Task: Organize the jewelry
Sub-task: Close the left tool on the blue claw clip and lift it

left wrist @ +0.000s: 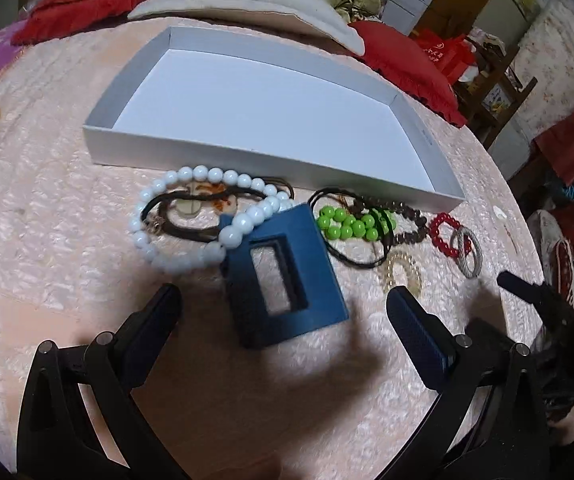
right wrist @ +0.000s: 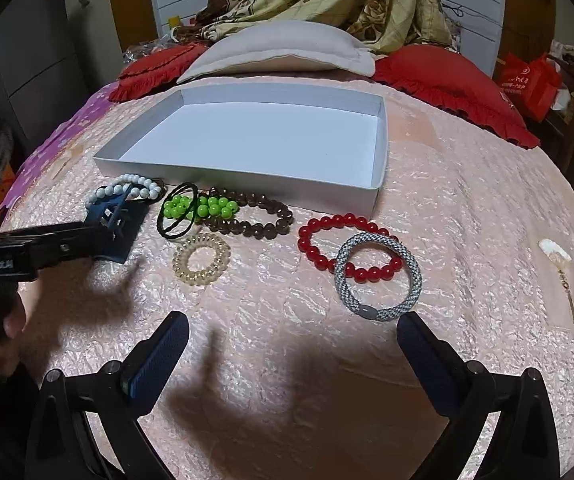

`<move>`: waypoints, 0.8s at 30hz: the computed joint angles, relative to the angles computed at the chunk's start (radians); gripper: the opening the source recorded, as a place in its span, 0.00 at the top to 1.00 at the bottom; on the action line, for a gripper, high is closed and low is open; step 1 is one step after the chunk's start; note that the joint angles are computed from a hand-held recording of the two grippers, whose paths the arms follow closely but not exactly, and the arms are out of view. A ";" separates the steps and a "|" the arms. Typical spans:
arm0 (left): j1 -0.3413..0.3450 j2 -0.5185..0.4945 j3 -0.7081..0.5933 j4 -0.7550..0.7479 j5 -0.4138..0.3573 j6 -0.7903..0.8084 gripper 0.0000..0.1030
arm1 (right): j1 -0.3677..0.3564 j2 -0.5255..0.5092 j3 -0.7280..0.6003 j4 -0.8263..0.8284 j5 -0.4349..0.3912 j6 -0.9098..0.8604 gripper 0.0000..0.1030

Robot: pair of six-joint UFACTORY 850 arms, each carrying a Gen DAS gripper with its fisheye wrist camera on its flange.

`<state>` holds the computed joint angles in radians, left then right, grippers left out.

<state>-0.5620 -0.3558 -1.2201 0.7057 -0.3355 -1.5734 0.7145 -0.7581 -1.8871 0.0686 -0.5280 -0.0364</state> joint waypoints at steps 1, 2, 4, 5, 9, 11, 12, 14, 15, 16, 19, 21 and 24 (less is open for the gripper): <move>0.001 -0.007 -0.008 0.016 -0.003 -0.008 0.01 | -0.002 0.000 0.000 0.004 0.000 0.001 0.00; 0.003 -0.012 -0.011 0.035 -0.003 -0.018 0.01 | -0.004 -0.001 -0.001 -0.001 -0.002 0.011 0.00; 0.002 -0.017 -0.014 0.075 -0.010 -0.039 0.02 | -0.007 -0.002 -0.003 -0.027 -0.003 0.049 0.00; -0.001 -0.018 -0.013 0.092 -0.017 -0.045 0.05 | -0.010 0.001 0.000 -0.033 0.002 0.065 0.00; -0.018 -0.030 -0.025 0.138 -0.079 -0.032 0.36 | -0.034 0.022 0.025 -0.049 0.039 0.151 0.00; -0.017 -0.025 -0.016 0.144 -0.054 -0.029 0.38 | -0.053 0.028 0.034 -0.049 0.048 0.212 0.00; -0.017 -0.022 -0.010 0.158 -0.049 -0.039 0.39 | -0.063 0.031 0.038 -0.030 0.051 0.224 0.00; -0.013 -0.013 0.005 0.176 -0.029 -0.068 0.39 | -0.083 0.036 0.047 0.020 0.059 0.237 0.00; -0.008 -0.006 0.014 0.179 -0.012 -0.080 0.39 | -0.090 0.038 0.050 0.028 0.061 0.252 0.00; -0.001 0.001 0.023 0.178 0.008 -0.092 0.39 | -0.093 0.041 0.055 0.019 0.065 0.275 0.00; 0.009 0.014 0.040 0.187 0.043 -0.120 0.39 | -0.098 0.048 0.065 0.010 0.079 0.297 0.00; 0.009 0.018 0.047 0.221 0.051 -0.162 0.39 | -0.099 0.050 0.068 0.012 0.083 0.290 0.00; 0.008 0.026 0.061 0.296 0.062 -0.255 0.39 | -0.095 0.050 0.068 -0.005 0.078 0.294 0.00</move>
<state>-0.5545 -0.3298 -1.1588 1.0015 -0.2740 -1.8285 0.6191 -0.7084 -1.8192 0.0638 -0.4495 0.2575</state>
